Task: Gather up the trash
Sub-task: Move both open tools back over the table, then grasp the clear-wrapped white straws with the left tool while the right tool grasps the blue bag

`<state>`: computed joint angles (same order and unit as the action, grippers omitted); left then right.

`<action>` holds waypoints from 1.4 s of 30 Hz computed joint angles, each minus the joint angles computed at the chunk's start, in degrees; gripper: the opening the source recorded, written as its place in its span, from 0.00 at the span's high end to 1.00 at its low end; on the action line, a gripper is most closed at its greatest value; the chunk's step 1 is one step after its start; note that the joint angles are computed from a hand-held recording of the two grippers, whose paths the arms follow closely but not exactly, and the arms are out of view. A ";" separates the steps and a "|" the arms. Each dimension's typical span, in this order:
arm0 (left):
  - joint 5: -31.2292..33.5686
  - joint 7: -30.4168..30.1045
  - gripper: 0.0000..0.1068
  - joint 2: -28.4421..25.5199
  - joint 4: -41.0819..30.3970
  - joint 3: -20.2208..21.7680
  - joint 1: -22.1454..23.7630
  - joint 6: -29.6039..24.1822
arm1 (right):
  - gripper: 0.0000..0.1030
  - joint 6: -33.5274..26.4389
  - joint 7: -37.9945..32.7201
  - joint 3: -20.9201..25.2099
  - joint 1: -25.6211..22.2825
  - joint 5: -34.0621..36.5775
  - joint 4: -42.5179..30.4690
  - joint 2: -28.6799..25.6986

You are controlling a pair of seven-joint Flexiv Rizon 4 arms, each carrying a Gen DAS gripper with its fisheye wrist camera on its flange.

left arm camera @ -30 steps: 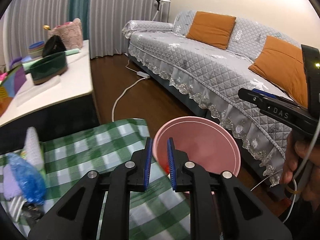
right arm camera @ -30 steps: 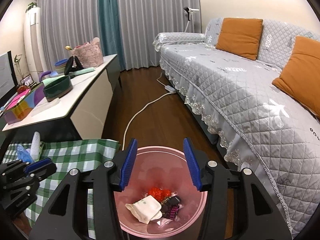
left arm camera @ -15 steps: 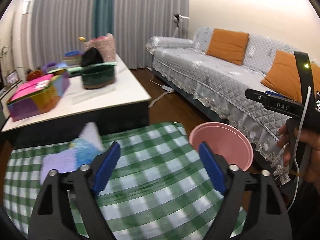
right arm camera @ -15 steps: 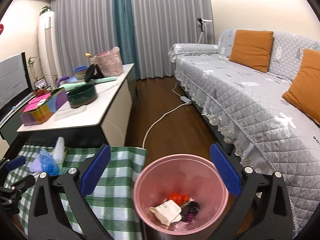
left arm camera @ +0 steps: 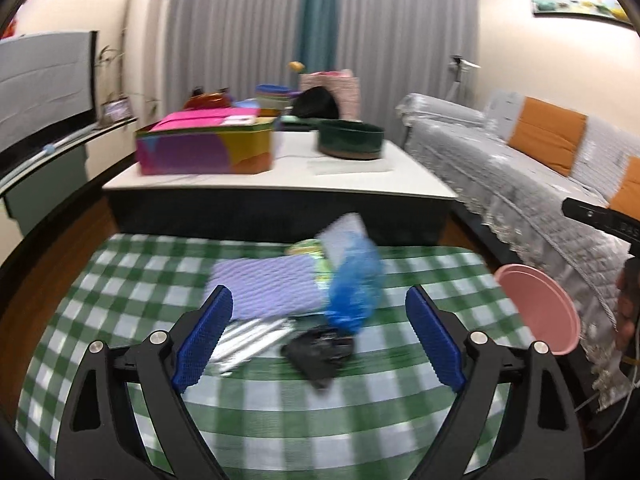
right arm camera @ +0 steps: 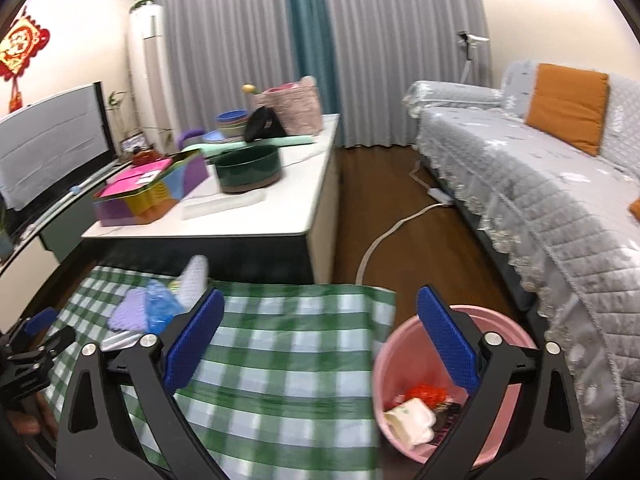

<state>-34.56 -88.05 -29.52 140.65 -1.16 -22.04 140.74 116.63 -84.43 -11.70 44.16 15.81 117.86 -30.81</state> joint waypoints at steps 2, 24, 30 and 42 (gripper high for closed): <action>2.06 -1.72 0.26 0.02 0.71 -0.06 1.99 -0.62 | 0.23 -0.10 0.87 3.36 -2.31 -2.57 -1.41 -0.92; 9.16 -7.39 0.41 -5.80 -2.23 3.27 9.46 -12.10 | 0.30 -8.35 12.27 11.87 -5.36 -20.79 -15.77 -14.32; 8.97 -7.49 0.39 -6.28 -3.46 3.58 9.86 -15.59 | 0.27 -10.02 14.90 13.12 -6.60 -23.70 -18.52 -16.84; 9.52 -6.78 0.38 -6.37 -5.54 5.11 8.88 -21.73 | 0.27 -13.68 16.85 19.08 -11.54 -30.82 -22.15 -20.45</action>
<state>-25.04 -94.82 -35.89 135.11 3.95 -13.16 119.01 102.95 -67.57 7.38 32.62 -15.02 95.70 -51.26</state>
